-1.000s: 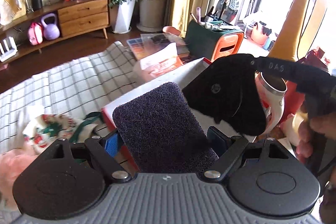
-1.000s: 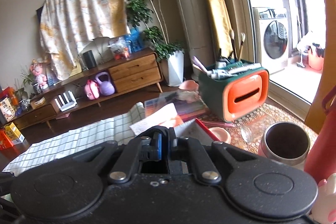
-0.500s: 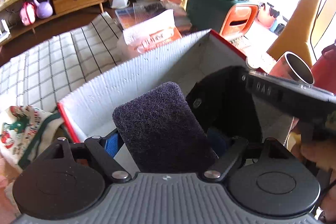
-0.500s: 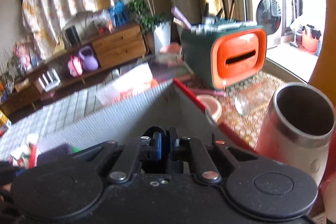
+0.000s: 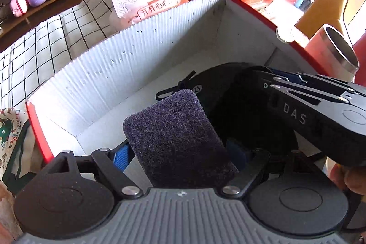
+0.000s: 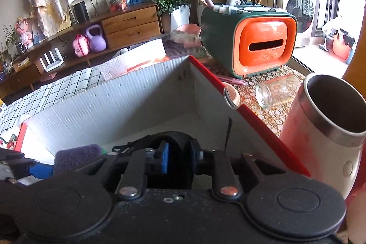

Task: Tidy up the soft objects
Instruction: 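Carry the sponge into the red box with the left gripper while the right gripper carries the eye mask in, then open both grippers to release sponge and eye mask in the box, withdraw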

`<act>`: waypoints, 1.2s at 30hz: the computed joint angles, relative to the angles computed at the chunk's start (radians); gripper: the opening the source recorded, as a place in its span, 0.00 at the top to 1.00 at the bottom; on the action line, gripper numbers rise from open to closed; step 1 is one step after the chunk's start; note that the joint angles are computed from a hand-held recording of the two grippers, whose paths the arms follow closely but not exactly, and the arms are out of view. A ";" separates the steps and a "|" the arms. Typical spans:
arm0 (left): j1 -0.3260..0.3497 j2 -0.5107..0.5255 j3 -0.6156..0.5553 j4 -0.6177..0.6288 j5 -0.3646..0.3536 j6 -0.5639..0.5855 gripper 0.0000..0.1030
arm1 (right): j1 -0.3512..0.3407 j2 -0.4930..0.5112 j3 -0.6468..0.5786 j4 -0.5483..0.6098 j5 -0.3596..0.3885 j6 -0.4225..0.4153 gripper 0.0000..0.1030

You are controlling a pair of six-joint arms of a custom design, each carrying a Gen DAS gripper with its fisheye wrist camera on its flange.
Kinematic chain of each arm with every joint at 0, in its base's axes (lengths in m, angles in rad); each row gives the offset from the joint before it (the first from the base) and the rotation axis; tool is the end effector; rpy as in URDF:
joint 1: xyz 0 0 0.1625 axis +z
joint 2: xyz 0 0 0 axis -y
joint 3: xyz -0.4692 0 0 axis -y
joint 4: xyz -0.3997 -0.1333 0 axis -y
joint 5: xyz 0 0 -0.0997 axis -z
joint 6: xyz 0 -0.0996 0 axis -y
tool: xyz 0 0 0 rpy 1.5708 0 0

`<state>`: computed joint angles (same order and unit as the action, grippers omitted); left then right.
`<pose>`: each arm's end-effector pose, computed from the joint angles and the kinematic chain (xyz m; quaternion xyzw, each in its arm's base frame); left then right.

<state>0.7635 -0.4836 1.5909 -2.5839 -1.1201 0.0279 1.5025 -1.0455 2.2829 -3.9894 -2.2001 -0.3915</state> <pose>-0.3726 -0.6012 -0.0755 0.4045 0.8857 -0.0423 0.2239 0.0419 -0.4824 0.2524 -0.0430 -0.8073 0.4570 0.3710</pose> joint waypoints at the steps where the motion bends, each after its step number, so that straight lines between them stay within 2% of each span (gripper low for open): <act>1: 0.000 0.002 -0.001 0.001 0.003 -0.002 0.16 | 0.000 -0.003 0.001 0.007 -0.001 0.003 0.78; 6: 0.001 0.003 0.000 0.001 -0.005 -0.015 0.15 | 0.007 -0.021 0.004 0.045 -0.018 0.018 0.57; 9: 0.003 0.000 0.005 -0.004 -0.016 -0.014 0.15 | 0.021 -0.024 0.004 0.041 -0.041 0.017 0.40; 12: 0.006 -0.006 0.011 -0.016 -0.032 -0.015 0.14 | 0.033 -0.029 0.005 0.041 -0.053 0.011 0.35; 15: 0.004 -0.013 0.028 -0.054 -0.043 -0.015 0.11 | 0.044 -0.042 0.008 0.060 -0.064 0.025 0.27; 17: 0.004 -0.021 0.039 -0.069 -0.059 -0.015 0.05 | 0.054 -0.048 0.011 0.059 -0.067 0.018 0.23; 19: 0.000 -0.027 0.051 -0.091 -0.069 -0.008 0.03 | 0.065 -0.051 0.012 0.058 -0.078 0.014 0.20; 27: -0.016 -0.072 0.103 -0.133 -0.061 -0.006 0.03 | 0.103 -0.085 0.030 0.068 -0.083 0.040 0.19; 36: -0.032 -0.202 0.236 -0.216 -0.052 0.028 0.03 | 0.192 -0.094 0.073 0.016 -0.112 0.039 0.17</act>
<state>0.7316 -0.6852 1.8267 -2.7998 -1.1718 0.0555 1.6945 -1.1394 2.3560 -3.9730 -2.3118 -0.3526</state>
